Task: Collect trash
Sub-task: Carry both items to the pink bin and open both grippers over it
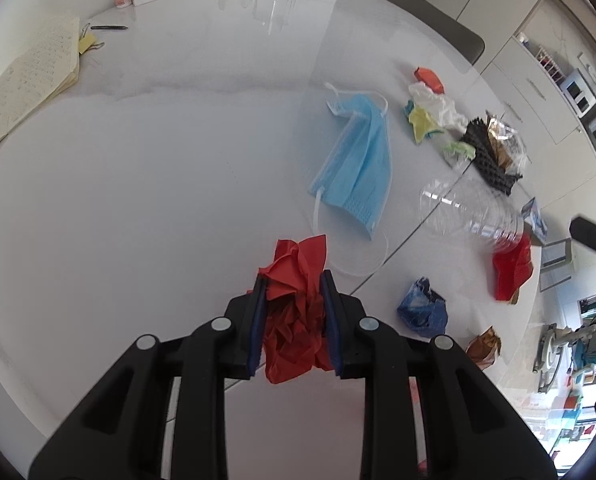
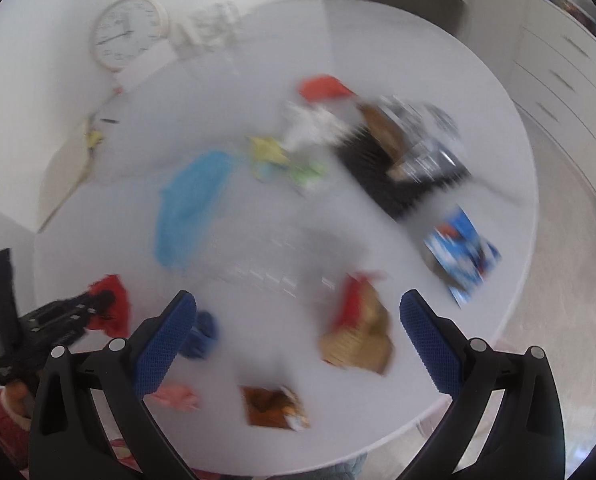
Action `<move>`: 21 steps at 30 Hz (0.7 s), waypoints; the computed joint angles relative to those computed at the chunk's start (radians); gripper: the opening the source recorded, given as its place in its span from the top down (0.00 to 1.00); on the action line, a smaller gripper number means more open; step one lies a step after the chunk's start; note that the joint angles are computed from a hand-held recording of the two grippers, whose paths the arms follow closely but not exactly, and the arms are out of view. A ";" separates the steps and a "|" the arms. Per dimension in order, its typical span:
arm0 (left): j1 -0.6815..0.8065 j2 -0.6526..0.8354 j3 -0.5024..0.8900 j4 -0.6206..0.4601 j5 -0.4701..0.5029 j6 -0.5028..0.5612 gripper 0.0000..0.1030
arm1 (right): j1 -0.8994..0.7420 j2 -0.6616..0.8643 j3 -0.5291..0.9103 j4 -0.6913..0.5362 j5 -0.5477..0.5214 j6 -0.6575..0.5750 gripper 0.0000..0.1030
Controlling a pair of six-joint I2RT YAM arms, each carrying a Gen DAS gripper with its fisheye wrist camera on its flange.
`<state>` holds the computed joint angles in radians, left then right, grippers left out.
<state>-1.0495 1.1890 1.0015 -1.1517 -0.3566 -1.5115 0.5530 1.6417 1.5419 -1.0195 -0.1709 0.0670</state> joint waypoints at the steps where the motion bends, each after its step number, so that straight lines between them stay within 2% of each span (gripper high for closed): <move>1: 0.007 -0.011 0.003 -0.007 -0.005 0.007 0.76 | 0.036 0.045 0.056 0.004 -0.011 0.012 0.02; 4: 0.042 -0.039 0.010 -0.028 -0.021 0.048 0.76 | 0.149 0.267 0.286 -0.014 -0.008 0.071 0.02; 7: 0.077 -0.066 0.007 -0.064 -0.033 0.078 0.76 | 0.231 0.501 0.502 -0.061 0.072 0.124 0.02; 9: 0.100 -0.089 0.000 -0.087 -0.034 0.086 0.76 | 0.252 0.619 0.601 -0.109 0.101 0.158 0.02; 12: 0.122 -0.113 -0.004 -0.123 -0.040 0.090 0.76 | 0.264 0.756 0.712 -0.150 0.086 0.196 0.04; 13: 0.125 -0.118 -0.004 -0.138 -0.042 0.088 0.76 | 0.265 0.770 0.709 -0.140 0.084 0.192 0.23; 14: 0.121 -0.117 -0.003 -0.149 -0.047 0.082 0.75 | 0.266 0.772 0.708 -0.138 0.080 0.190 0.37; 16: 0.110 -0.116 0.003 -0.174 -0.058 0.067 0.76 | 0.261 0.715 0.627 -0.075 0.055 0.171 0.74; 17: 0.103 -0.114 0.009 -0.185 -0.064 0.058 0.76 | 0.261 0.692 0.595 -0.055 0.043 0.164 0.80; 21: 0.078 -0.083 0.058 -0.197 -0.079 0.051 0.75 | 0.235 0.536 0.471 0.014 -0.007 0.131 0.82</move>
